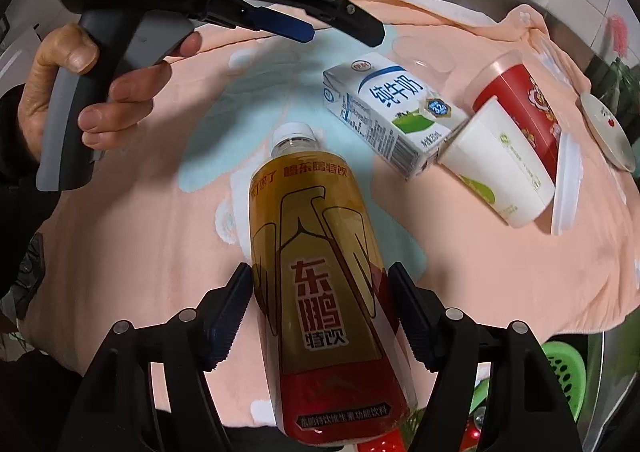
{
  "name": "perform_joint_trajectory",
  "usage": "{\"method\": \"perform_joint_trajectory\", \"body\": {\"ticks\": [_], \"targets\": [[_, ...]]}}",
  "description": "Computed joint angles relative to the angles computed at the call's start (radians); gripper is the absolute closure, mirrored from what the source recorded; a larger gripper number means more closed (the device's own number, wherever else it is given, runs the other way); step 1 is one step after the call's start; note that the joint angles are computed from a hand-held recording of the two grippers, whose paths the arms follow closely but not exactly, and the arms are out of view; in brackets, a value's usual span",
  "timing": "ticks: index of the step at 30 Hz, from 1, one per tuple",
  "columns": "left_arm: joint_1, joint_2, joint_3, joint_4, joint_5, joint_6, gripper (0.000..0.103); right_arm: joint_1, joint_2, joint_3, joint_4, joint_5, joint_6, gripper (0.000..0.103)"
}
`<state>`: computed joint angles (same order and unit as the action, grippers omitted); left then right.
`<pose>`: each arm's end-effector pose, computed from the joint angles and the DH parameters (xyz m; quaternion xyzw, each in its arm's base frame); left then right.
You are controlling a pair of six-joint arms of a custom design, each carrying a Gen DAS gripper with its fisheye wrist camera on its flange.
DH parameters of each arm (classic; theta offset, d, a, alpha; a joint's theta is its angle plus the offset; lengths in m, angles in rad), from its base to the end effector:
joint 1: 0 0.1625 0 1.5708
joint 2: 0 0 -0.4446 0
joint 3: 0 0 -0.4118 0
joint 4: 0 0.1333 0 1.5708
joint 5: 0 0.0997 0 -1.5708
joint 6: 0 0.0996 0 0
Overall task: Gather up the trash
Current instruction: 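Grasp the yellow drink bottle with the right gripper while the left grasps the white milk carton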
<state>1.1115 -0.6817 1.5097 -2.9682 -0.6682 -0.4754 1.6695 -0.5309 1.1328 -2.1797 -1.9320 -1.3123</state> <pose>-0.1389 -0.7580 0.1411 -0.1294 0.8626 -0.4142 0.2598 0.1787 -0.8095 0.0620 0.6374 -0.7493 -0.0996 0.1495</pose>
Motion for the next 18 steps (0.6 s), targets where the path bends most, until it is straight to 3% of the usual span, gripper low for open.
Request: {"method": "perform_joint_trajectory", "body": {"ticks": [8,14,18], "targets": [[0.012,-0.003,0.002,-0.02,-0.057,0.263,0.022,-0.003,0.015,-0.002,-0.014,-0.002,-0.028,0.037],[0.031,0.005,-0.012,-0.038,-0.135,0.436,0.016,-0.015,0.014,-0.032,0.033,0.011,-0.006,0.037],[0.041,0.02,-0.041,-0.026,-0.147,0.558,0.009,-0.026,0.007,-0.066,0.108,0.036,0.043,0.037]]}}
